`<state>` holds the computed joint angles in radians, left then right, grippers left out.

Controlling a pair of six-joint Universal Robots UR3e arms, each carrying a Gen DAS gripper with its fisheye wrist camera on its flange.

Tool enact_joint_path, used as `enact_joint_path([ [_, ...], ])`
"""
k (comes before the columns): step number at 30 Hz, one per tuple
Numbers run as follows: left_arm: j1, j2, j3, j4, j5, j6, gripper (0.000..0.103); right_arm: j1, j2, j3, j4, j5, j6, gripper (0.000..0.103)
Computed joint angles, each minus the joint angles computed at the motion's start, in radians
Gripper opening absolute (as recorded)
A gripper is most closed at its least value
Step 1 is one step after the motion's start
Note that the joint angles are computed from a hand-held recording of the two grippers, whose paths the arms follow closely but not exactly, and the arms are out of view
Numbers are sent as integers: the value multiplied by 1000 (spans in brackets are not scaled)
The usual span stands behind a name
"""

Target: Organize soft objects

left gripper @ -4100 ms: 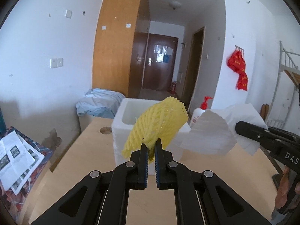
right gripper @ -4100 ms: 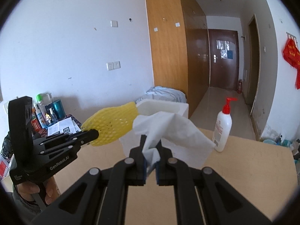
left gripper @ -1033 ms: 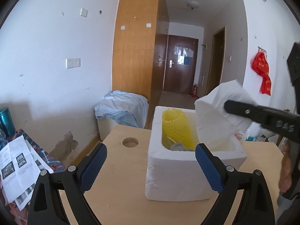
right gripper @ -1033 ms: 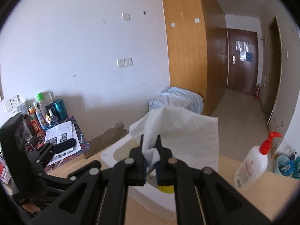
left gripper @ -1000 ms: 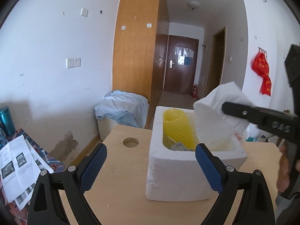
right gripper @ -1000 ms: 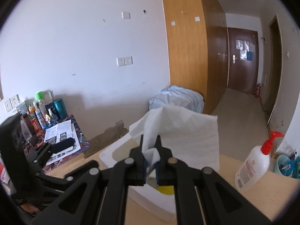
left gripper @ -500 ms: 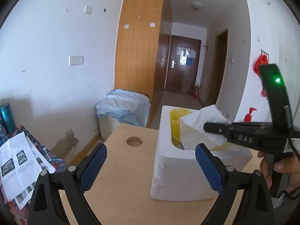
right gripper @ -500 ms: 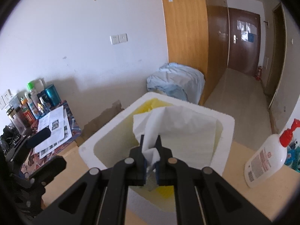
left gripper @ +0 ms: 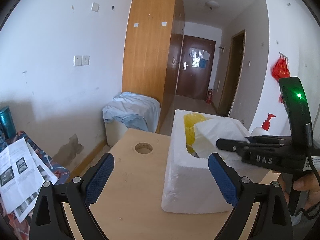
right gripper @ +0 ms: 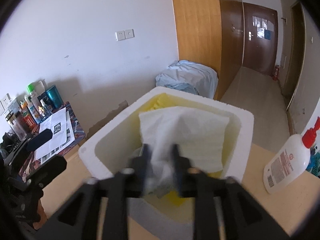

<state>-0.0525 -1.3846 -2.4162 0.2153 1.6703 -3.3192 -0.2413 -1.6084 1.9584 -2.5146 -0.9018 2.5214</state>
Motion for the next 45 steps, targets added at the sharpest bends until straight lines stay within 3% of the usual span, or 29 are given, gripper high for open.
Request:
enact_joint_path([
  [4,-12,-2,-3,8,7,0,95,-55,-62,32,8,66,4,71],
  [6,-12,2,-6,8,6,-2,95,-56,-80,30,45,50,-19,90],
  [8,-3,9,-10,6,-4,-3,95,-63,-105,48,47,43,-25,90],
  [14,-6,18,-23,20,-6,-7,95,-165,-188,44,187,197,-74,90],
  [16,-9,17,-21,19,-3,-6,95,-169,-176,42,150,227,-46,90],
  [18,-11,18,-20,18,-3,-10,95,-128,-122,32,34,180,33,88],
  [19,-13,20,-19,16,-1,-12,95,-97,-86,20,-20,140,65,86],
  [24,-12,39,-32,16,-1,-11,95,9,60,-51,-46,7,91,54],
  [28,-10,57,-35,-4,-3,-13,95,7,41,-4,-80,-26,66,54],
  [35,-20,75,-36,-14,4,-19,95,-101,-153,84,56,123,-43,54],
  [39,-21,86,-39,-21,-14,-24,95,-131,-220,153,22,123,-42,55],
  [45,-24,114,-60,-31,-15,-25,95,-186,-266,191,64,127,-55,70],
])
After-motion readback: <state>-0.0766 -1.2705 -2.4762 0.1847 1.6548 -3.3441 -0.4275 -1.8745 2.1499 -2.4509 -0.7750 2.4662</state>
